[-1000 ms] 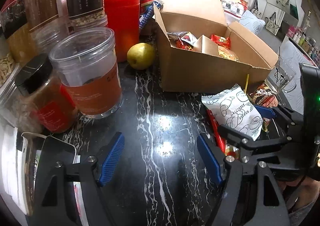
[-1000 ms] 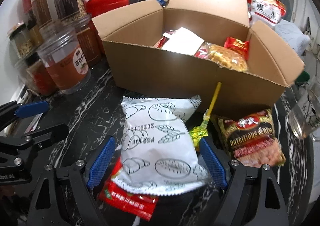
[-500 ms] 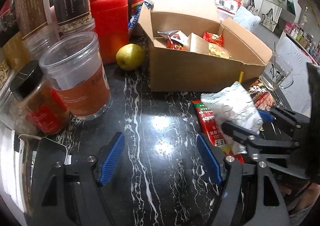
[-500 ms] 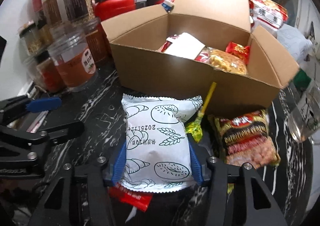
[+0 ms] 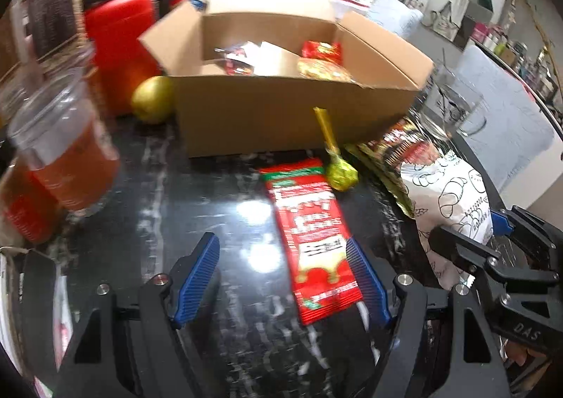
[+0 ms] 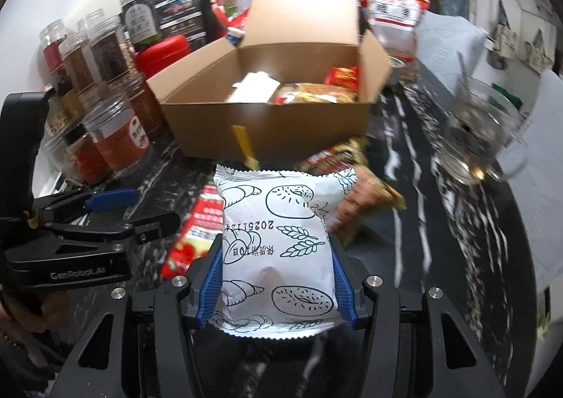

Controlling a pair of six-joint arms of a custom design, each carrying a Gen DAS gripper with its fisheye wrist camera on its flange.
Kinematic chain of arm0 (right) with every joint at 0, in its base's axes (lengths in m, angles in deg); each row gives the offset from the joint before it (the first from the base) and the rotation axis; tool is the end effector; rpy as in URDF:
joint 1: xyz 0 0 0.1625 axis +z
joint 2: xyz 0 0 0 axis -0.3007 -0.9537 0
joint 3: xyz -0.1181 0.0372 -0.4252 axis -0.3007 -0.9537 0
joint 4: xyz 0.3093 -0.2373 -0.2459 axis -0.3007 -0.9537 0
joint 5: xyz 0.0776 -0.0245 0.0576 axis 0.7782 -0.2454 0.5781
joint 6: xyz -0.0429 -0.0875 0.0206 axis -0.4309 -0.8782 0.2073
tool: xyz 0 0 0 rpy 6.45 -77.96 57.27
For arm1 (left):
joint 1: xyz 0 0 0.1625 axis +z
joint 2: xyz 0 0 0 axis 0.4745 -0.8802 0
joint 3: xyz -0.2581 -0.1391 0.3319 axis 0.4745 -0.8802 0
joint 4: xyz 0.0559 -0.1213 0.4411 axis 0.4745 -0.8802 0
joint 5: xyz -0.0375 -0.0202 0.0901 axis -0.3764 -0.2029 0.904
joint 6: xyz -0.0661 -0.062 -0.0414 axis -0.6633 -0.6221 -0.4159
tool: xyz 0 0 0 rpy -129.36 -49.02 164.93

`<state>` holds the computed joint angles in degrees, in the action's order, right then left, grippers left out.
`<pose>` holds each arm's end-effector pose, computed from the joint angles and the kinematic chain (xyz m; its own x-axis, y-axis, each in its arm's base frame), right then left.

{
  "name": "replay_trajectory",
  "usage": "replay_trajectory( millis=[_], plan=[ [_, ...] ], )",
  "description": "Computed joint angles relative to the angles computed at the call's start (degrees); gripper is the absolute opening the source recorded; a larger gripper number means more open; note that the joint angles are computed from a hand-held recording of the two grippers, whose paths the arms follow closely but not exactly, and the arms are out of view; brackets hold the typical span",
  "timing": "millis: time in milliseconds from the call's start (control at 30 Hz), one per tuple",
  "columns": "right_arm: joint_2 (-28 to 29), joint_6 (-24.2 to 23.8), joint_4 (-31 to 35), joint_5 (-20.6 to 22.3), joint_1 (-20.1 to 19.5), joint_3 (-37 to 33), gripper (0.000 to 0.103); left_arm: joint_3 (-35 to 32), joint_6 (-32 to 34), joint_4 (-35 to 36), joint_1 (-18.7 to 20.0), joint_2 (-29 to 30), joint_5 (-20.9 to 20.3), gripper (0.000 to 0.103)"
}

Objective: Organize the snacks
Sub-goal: 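Grasp the white printed pastry pouch with the right gripper, then grasp the red spicy-strip packet with the left gripper while the right holds the pouch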

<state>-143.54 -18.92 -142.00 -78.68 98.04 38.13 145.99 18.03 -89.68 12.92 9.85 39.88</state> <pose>0.0231 -0.6372 0.2590 -0.6565 -0.5893 0.4708 -0.7401 0.6238 -0.2512 -0.3231 -0.5669 -0.0285 -0.7958 -0.1303 -0.5913 0.2729 0.7946 -0.5424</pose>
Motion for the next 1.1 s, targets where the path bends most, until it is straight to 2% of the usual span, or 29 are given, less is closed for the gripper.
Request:
replay_trajectory(
  millis=[300, 433, 500, 533, 600, 867, 1100],
  plan=[
    [-0.57, 1.78, 1.90, 0.02, -1.79, -0.72, 0.054, -4.98, 0.64, 2.73, 2.51, 3.19, -4.52, 0.074],
    [-0.74, 2.11, 2.21, 0.62, -2.33, -1.00, 0.054, -6.76, -0.43, 6.58, 2.57, 4.32, -2.41, 0.074],
    [-0.69, 2.26, 2.22, 0.63, -2.39, -1.11, 0.054, -7.04, 1.14, 6.65, 2.46, 4.83, -1.78, 0.074],
    [-0.69, 2.31, 2.23, 0.62, -2.41, -1.13, 0.054, -7.07, 1.72, 6.31, 2.32, 5.13, -1.31, 0.073],
    [-0.55, 2.47, 2.28, 0.45, -2.33, -1.19, 0.054, -6.90, 4.11, 4.05, 2.09, 5.60, -1.12, 0.057],
    [-1.15, 2.88, 2.45, 0.36, -2.56, -0.53, 0.054, -3.95, 6.52, 1.88, 0.91, 3.97, -3.67, 0.050],
    [-1.99, 2.96, 2.76, -0.29, -3.07, 0.66, 0.054, -0.35, 7.16, 1.58, -1.52, 2.44, -6.56, 0.049]
  ],
)
